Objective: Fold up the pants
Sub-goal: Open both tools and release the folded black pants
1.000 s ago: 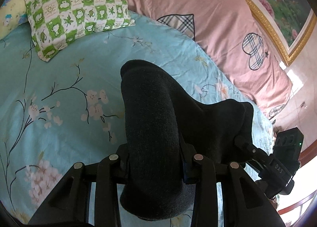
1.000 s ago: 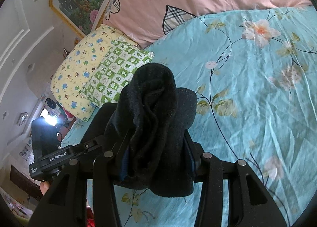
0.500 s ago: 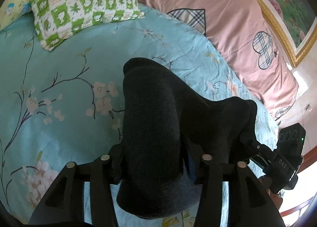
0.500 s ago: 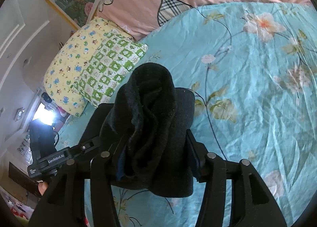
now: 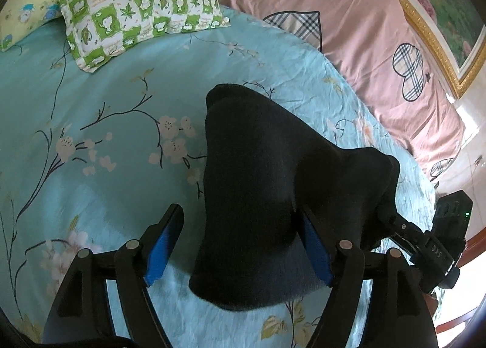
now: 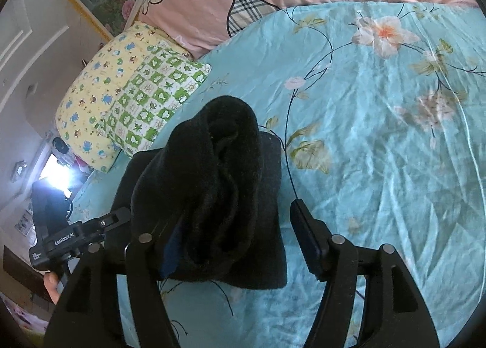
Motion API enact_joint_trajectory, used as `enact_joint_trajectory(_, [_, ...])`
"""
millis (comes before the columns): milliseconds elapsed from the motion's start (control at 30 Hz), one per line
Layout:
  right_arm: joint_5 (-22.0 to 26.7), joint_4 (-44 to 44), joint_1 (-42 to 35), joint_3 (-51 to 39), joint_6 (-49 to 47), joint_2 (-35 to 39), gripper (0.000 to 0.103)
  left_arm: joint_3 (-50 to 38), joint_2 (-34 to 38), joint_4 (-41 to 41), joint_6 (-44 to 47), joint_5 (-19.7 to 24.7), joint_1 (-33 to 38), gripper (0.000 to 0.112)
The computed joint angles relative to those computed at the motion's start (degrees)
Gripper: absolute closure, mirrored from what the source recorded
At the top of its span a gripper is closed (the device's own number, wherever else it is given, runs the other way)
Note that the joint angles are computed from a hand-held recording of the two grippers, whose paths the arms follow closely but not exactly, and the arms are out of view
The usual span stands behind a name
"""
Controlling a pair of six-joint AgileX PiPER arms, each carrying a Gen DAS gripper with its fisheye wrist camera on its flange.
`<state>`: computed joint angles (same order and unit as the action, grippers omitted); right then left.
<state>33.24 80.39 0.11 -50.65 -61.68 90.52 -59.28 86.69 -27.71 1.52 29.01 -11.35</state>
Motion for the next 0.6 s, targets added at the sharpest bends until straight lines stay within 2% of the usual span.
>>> enact_joint_trajectory(100, [-1.14,0.25,0.50,1.59,-1.16,-2.20,0.036,1.29,-1.71,3.27,-2.28,-0.20,-0.95,0.033])
enact_joint_trajectory(167, [-1.31,2.25,0.87,3.74,-4.82,-4.45,0.034,3.16,-3.88,8.51,-7.14,-1.39,-2.35,0.032])
enact_joint_trajectory(300, [-4.93,3.12,3.85,7.27,-8.27,-9.48,0.026,6.16,-7.86,18.44,-16.88,-1.93,-4.69,0.031])
enact_joint_trajectory(533, [-10.87,-6.26,9.81,10.14,-0.94,-16.17,0.021,10.16,-13.40,39.43,-34.53,0.20,-12.01,0.031])
enact_joint_trajectory(600, [-14.76,-12.66,12.75,10.67,5.05,-17.66,0.020,10.89,-14.40,42.46,-37.43,1.20,-13.80,0.030])
